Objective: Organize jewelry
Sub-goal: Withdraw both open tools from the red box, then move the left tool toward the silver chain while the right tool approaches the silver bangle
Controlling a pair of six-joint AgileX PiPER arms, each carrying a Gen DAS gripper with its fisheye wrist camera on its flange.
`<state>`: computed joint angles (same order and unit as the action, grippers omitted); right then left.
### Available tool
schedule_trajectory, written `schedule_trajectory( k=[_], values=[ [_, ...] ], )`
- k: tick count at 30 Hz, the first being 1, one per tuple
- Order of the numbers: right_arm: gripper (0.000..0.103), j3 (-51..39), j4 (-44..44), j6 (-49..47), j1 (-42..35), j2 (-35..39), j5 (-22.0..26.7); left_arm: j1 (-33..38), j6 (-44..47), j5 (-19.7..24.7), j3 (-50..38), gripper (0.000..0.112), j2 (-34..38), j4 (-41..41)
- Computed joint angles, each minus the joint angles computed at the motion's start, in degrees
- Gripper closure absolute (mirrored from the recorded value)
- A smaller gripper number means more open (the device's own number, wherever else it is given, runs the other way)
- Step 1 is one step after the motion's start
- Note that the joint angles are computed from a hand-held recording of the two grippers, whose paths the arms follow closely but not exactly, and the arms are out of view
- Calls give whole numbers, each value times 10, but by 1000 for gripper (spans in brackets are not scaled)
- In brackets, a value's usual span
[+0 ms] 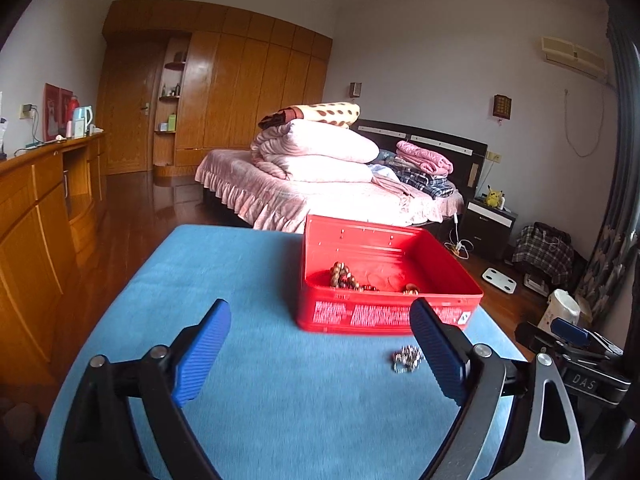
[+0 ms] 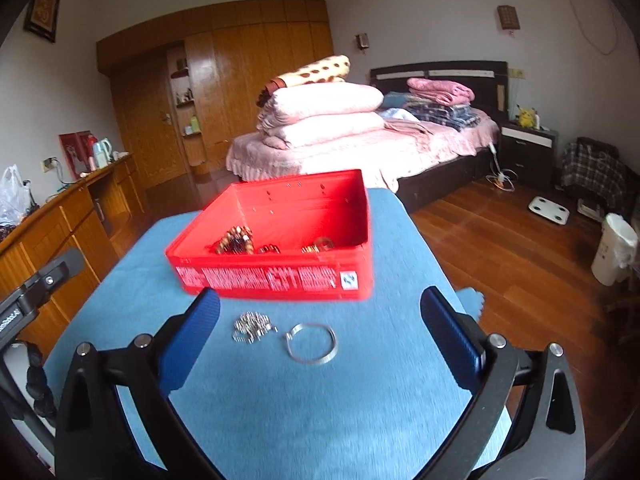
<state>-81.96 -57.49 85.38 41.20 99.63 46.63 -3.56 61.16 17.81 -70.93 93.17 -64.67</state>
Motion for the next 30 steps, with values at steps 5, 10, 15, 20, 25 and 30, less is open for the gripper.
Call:
schedule_trajectory(
  k=[5, 10, 15, 20, 25, 30],
  values=[
    [6, 39, 12, 42, 21, -3, -4, -4, 21, -7, 48, 23, -20, -18],
    [6, 57, 2, 75, 42, -1, 6, -20, 60, -28, 79, 23, -36, -42],
    [6, 65, 2, 81, 46, -5, -1, -23, 81, -27, 95, 23, -44, -59],
    [6, 59, 24, 73, 37, -2, 7, -21, 93, -24, 102, 23, -50, -66],
    [6, 62, 33, 69, 30, -3, 2, -25, 103, -28, 108, 23, -51, -76],
    [6, 55, 40, 48, 27, 0, -3, -28, 98, -29, 105, 23, -46, -66]
  ],
)
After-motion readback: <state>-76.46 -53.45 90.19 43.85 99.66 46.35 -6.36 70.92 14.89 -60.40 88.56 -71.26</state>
